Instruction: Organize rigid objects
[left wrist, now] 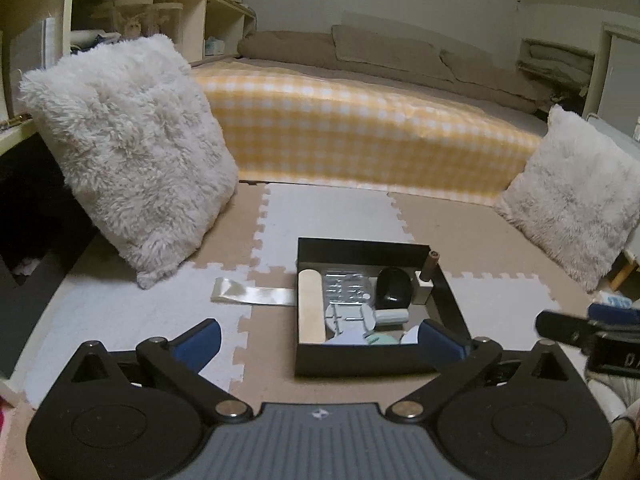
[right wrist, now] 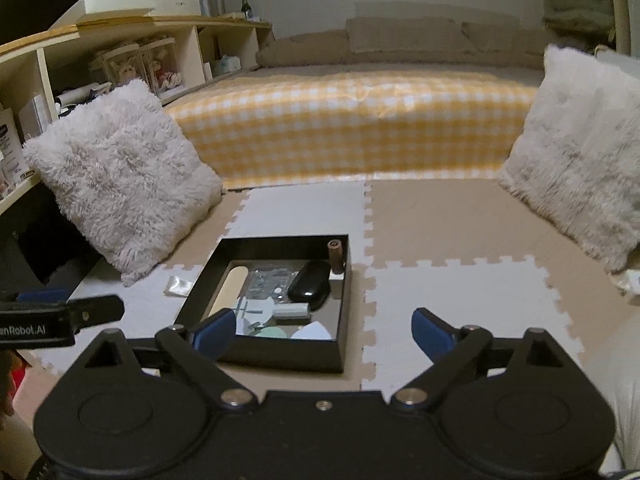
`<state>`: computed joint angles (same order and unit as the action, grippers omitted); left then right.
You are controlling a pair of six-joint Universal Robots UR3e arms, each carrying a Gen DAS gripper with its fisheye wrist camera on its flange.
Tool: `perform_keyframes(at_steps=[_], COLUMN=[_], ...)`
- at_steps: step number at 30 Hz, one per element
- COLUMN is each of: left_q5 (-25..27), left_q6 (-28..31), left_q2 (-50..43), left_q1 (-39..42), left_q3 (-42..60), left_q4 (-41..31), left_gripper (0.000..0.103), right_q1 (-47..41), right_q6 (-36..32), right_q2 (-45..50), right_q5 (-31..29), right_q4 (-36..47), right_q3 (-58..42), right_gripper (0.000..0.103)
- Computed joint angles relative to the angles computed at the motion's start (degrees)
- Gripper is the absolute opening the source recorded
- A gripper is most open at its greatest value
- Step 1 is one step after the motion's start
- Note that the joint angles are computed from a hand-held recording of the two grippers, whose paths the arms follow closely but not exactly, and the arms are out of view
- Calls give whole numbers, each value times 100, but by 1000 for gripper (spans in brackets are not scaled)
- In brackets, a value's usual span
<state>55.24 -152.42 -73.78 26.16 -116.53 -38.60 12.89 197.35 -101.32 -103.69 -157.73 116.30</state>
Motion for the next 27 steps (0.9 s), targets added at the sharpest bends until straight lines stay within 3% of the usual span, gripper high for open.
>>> perform_keyframes(at_steps=[15, 27], left_q5=[-631, -530], left_q6=[249, 266], left_q2=[1210, 1230], left_q1=[675, 585], left_q3=[-1043, -1130], left_q4=[349, 553], left_gripper=[103, 103], right_q1=[605, 805], right_q6=[-133, -194], right_q2=[-240, -189], right_q5=[-1043, -1380], right_q4=[-656, -883], right_q3=[482, 556], right_gripper=[103, 103])
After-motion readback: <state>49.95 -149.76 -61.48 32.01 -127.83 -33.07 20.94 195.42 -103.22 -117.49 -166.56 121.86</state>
